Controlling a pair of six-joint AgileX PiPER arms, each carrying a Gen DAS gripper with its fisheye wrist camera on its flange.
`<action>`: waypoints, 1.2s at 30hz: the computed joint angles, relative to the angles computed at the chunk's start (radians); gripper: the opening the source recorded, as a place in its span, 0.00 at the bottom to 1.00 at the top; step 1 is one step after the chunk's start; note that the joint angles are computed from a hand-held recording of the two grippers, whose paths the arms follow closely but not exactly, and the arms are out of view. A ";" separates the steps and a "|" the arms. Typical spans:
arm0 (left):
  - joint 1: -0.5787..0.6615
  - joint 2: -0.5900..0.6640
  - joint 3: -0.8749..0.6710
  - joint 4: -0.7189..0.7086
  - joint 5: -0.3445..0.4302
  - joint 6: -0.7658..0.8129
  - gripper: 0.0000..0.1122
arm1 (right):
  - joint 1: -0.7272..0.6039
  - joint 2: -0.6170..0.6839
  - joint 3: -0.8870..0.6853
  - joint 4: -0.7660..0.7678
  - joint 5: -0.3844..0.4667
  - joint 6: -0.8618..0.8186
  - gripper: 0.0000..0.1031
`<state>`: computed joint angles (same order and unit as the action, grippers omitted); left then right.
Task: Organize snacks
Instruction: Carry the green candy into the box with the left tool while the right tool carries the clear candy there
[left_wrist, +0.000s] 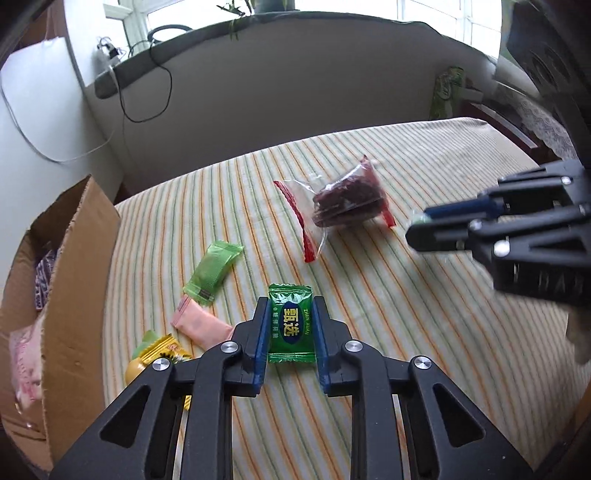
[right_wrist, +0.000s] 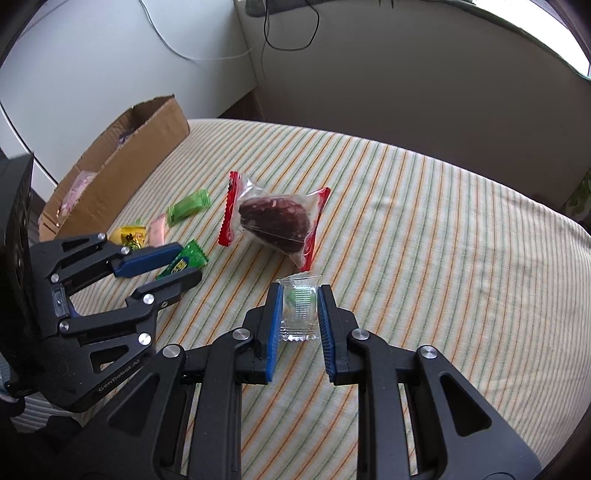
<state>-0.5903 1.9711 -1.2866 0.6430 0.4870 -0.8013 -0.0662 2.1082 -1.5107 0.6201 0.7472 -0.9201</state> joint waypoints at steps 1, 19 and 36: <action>-0.004 -0.009 0.019 0.029 -0.013 -0.025 0.18 | -0.008 -0.001 0.006 0.023 0.001 -0.020 0.19; 0.059 -0.187 0.135 -0.102 -0.083 -0.056 0.18 | 0.006 -0.074 0.041 0.071 0.040 -0.047 0.19; 0.366 -0.500 0.289 -0.500 -0.075 0.372 0.18 | 0.336 -0.068 -0.284 -0.156 0.158 0.340 0.19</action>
